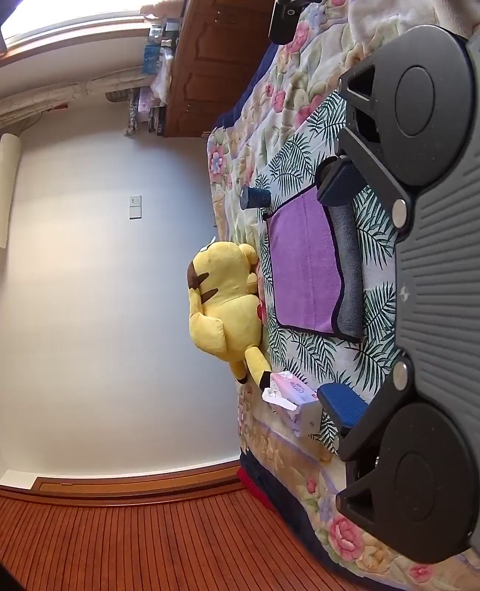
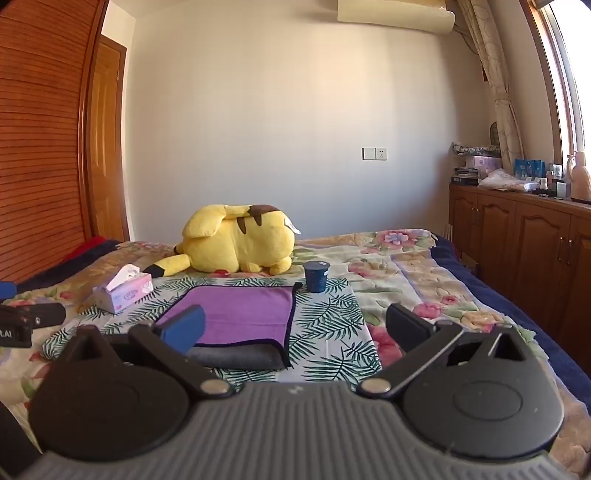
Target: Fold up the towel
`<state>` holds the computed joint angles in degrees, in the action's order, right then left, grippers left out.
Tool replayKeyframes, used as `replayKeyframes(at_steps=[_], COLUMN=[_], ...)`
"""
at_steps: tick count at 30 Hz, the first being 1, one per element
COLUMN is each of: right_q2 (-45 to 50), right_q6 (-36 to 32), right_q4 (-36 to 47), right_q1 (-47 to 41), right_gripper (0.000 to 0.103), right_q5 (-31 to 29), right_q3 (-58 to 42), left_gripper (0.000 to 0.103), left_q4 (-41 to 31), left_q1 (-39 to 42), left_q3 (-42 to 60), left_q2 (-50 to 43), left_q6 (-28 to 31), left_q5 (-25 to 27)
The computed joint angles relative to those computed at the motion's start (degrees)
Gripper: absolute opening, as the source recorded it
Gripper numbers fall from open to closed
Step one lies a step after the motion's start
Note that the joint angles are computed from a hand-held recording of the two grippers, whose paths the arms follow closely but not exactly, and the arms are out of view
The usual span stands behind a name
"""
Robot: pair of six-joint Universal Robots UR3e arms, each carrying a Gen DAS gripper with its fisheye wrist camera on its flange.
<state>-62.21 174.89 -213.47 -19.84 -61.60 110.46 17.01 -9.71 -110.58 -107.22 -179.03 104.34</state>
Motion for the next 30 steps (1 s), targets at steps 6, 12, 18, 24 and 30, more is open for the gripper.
replayKeyframes(at_steps=[6, 12, 18, 24, 30], right_q2=[-0.1, 0.5, 0.3, 0.1, 0.2], right_q6=[0.5, 0.8, 0.1, -0.1, -0.5], right_q4=[0.6, 0.1, 0.6, 0.8, 1.3], right_q1=[0.4, -0.3, -0.2, -0.2, 0.1], right_gripper=[0.103, 0.103, 0.103, 0.103, 0.103], right_q5=[-0.6, 0.2, -0.2, -0.4, -0.8], right_q3=[-0.7, -0.3, -0.1, 0.0, -0.2], left_gripper=[0.087, 0.087, 0.087, 0.087, 0.087], left_q4=[1.7, 1.0, 1.2, 0.6, 0.4], left_q1=[-0.3, -0.3, -0.4, 0.2, 0.1], left_q3=[-0.8, -0.6, -0.6, -0.7, -0.5], left_q2=[-0.8, -0.2, -0.2, 0.5, 0.6], left_q6=[0.0, 0.6, 0.8, 0.7, 0.8], left_q5=[0.3, 0.3, 0.7, 0.1, 0.2])
